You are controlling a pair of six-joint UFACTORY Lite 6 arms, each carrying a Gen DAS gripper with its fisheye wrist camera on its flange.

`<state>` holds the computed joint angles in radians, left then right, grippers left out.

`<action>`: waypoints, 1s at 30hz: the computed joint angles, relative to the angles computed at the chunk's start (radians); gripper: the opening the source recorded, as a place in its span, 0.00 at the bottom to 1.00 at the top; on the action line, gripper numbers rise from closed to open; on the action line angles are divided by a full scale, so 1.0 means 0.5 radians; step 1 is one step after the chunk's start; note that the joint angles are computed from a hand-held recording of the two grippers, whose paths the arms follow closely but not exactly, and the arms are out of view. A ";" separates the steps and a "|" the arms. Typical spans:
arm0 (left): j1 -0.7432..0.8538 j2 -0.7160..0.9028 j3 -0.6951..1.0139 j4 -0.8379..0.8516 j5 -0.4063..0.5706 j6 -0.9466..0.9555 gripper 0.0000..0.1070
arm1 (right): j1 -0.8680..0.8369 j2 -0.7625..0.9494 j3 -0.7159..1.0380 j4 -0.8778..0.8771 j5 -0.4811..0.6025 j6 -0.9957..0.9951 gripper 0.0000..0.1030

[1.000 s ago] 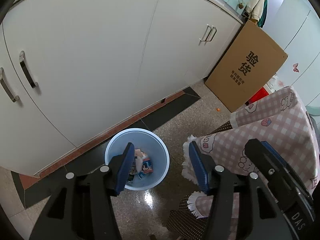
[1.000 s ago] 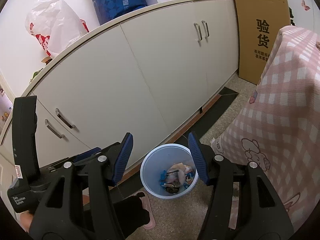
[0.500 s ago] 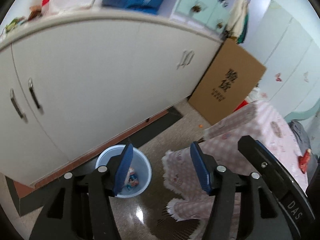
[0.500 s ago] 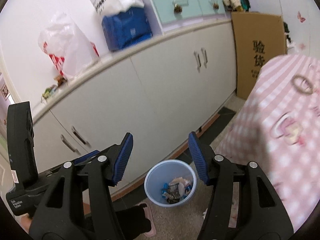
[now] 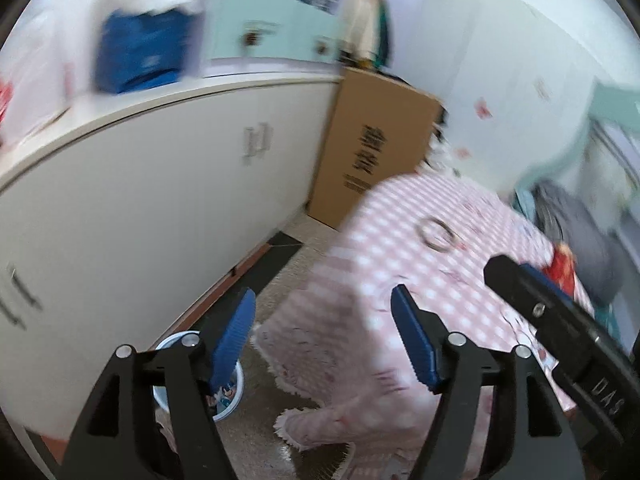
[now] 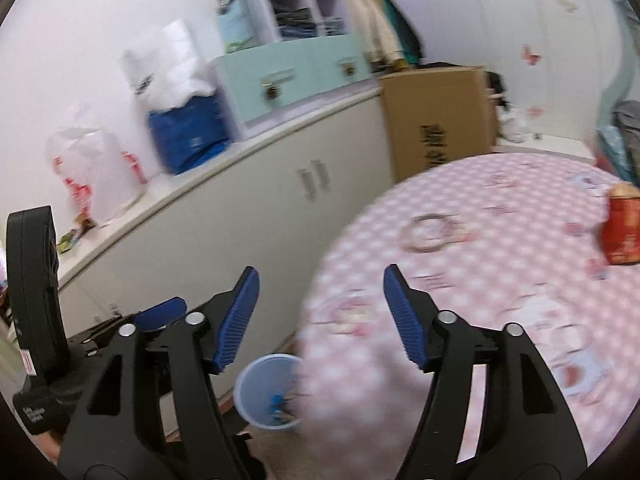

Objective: Collect trash
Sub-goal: 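Move both open tools back over the table toward the red paper bag, then grasp the red paper bag with the right tool while the left tool grasps the tan rope ring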

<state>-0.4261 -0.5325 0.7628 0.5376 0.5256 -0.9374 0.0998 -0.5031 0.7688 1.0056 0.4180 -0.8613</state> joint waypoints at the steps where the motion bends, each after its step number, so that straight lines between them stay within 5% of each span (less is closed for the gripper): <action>1: -0.128 0.114 0.066 0.133 0.006 -0.135 0.65 | -0.190 0.019 0.020 0.050 0.112 -0.128 0.65; 9: -0.625 1.168 0.885 0.596 0.155 -0.358 0.66 | -1.052 0.334 0.183 0.211 0.541 -0.733 0.65; 17: -0.589 1.907 1.645 0.413 0.353 0.016 0.66 | -1.413 0.867 0.556 0.148 0.666 -0.865 0.65; 27: -0.435 2.383 2.261 0.123 0.443 0.345 0.64 | -1.486 1.271 0.943 0.016 0.395 -0.727 0.76; 30: -0.378 2.380 2.266 -0.052 0.344 0.482 0.42 | -1.487 1.366 1.037 -0.073 0.295 -0.607 0.79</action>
